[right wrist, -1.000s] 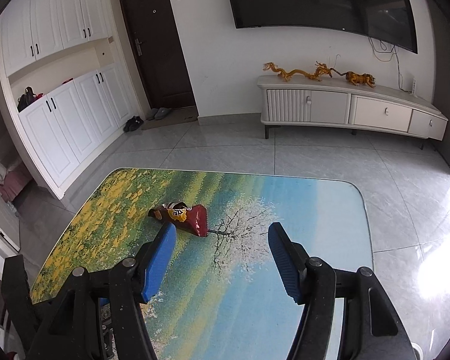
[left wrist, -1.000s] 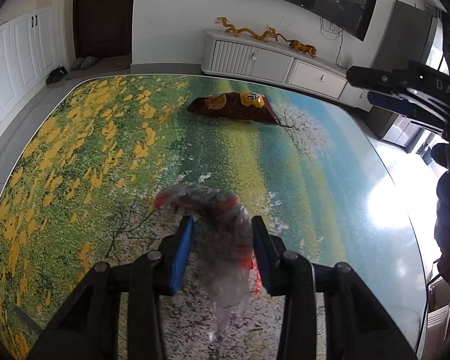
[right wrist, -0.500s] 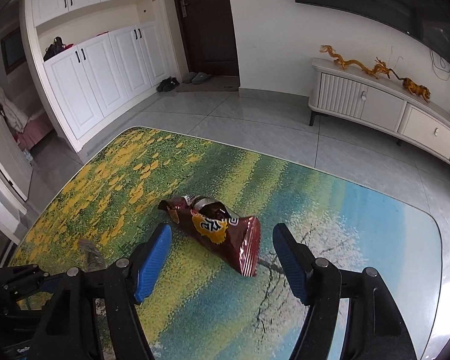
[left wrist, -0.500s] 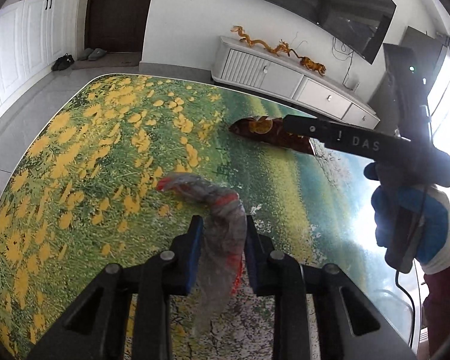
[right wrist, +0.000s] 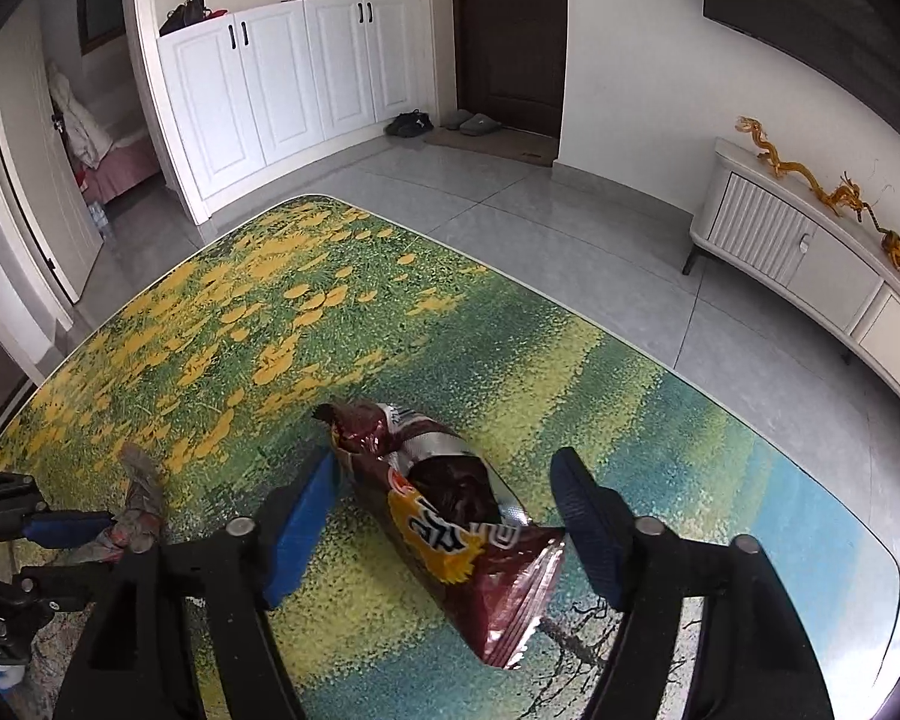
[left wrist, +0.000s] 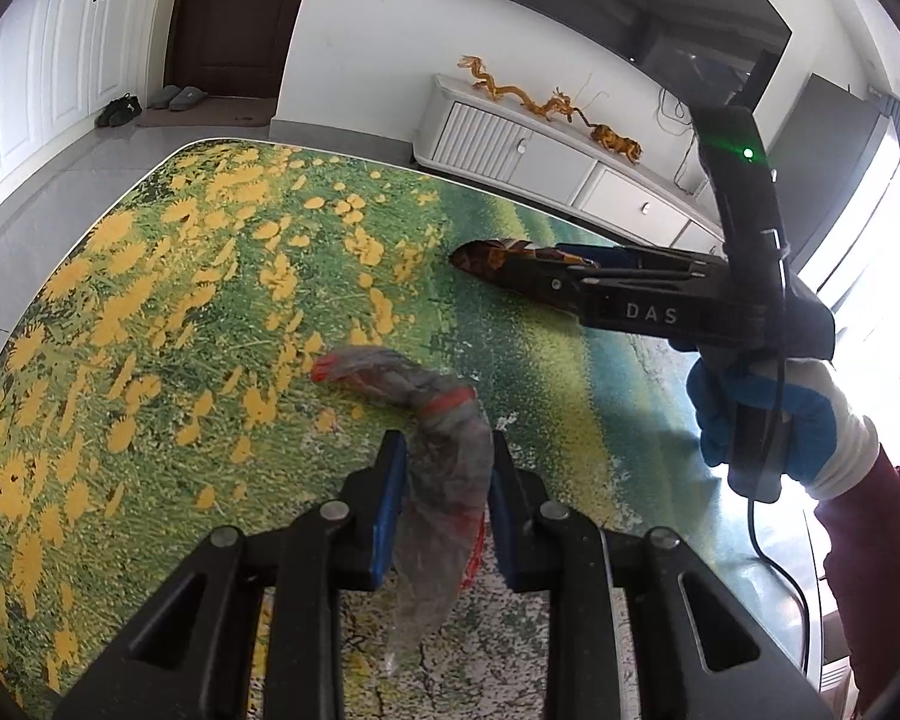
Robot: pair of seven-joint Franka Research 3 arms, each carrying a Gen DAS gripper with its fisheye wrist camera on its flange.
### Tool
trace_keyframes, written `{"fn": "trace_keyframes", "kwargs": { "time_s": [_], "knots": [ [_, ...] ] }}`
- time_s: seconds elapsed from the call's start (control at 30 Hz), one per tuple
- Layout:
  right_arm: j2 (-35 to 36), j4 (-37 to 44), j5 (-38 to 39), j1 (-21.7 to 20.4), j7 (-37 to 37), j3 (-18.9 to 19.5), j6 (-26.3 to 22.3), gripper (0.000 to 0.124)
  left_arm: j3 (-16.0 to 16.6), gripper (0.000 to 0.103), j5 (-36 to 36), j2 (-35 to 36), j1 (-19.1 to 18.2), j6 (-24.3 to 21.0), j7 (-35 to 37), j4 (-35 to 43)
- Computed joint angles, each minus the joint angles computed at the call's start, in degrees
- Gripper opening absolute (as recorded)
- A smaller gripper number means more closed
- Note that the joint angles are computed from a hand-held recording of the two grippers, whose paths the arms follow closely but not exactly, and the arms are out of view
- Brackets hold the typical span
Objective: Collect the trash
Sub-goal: 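Grasp the red chip bag with the right tool while the left tool holds the wrapper, then carry both items over the bin and open both tools to drop them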
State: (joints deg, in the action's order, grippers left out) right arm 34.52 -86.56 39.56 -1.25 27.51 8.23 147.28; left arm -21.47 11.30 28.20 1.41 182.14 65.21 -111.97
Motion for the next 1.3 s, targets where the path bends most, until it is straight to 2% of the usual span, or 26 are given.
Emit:
{"fn": "trace_keyframes", "kwargs": {
  "time_s": [0.07, 0.13, 0.17, 0.27, 0.33, 0.37, 0.5, 0.53, 0.63, 0.73, 0.9, 0.97, 1.1, 1.2, 1.3],
  "knots": [
    [-0.7, -0.9, 0.6, -0.3, -0.6, 0.4, -0.3, 0.048, -0.3, 0.025, 0.0, 0.0, 0.3, 0.0, 0.1, -0.1],
    [-1.7, -2.4, 0.9, -0.1, -0.4, 0.2, 0.0, 0.044, -0.6, 0.025, 0.0, -0.1, 0.5, 0.0, 0.1, -0.2],
    [-2.2, -2.9, 1.0, -0.1, 0.0, 0.1, -0.4, 0.038, -1.6, 0.024, -0.1, 0.1, 1.5, 0.1, 0.5, -0.2],
    [-4.5, -5.8, 0.7, 0.7, 3.0, -1.0, -1.2, 0.03, -6.2, 0.017, -0.5, 1.1, 5.4, 0.0, 2.4, -0.1],
    [-6.8, -8.8, 0.0, 1.5, 5.5, -2.0, -1.1, 0.028, -6.8, 0.014, -0.4, 1.1, 5.9, 0.7, 3.1, -0.4],
    [-8.1, -10.5, -0.2, 1.8, 6.6, -2.4, -1.1, 0.027, -6.1, 0.013, -0.1, 0.7, 5.3, 1.3, 3.0, -0.8],
    [-13.9, -18.5, -0.6, 2.8, 10.3, -3.8, 0.6, 0.025, -0.3, 0.012, 1.4, -2.8, -0.5, 2.6, 1.1, -3.7],
    [-15.4, -20.7, -0.1, 2.9, 11.0, -4.1, 1.1, 0.025, 0.1, 0.012, 1.6, -3.8, -0.9, 3.0, 0.6, -5.0],
    [-20.2, -27.1, 3.3, 2.3, 11.5, -4.5, 2.1, 0.024, 0.0, 0.012, 2.0, -7.0, -0.8, 4.3, -1.2, -8.9],
    [-26.1, -34.0, 10.9, 1.5, 8.6, -4.9, 2.3, 0.023, -0.8, 0.012, 2.8, -10.5, -0.1, 5.7, -3.1, -12.7],
    [-37.1, -44.5, 22.9, 2.7, 3.6, -8.5, 1.2, 0.023, -1.2, 0.012, 5.7, -16.5, 0.0, 8.5, -6.4, -18.2],
    [-41.7, -48.4, 26.1, 3.5, 2.0, -10.3, 0.9, 0.023, 0.4, 0.012, 6.4, -18.8, -2.1, 9.4, -7.6, -19.9],
    [-50.8, -55.3, 28.1, 4.7, 0.8, -13.1, 3.1, 0.023, 7.4, 0.012, 4.4, -22.9, -11.3, 10.8, -6.5, -22.3],
    [-56.3, -58.6, 28.1, 5.1, 1.3, -15.6, 4.2, 0.023, 8.9, 0.012, 3.3, -25.1, -14.8, 11.4, -5.3, -23.0],
    [-60.6, -60.7, 29.2, 5.2, 1.3, -18.0, 5.5, 0.023, 9.4, 0.012, -1.3, -26.8, -18.2, 11.3, -0.6, -23.0]
  ]
}}
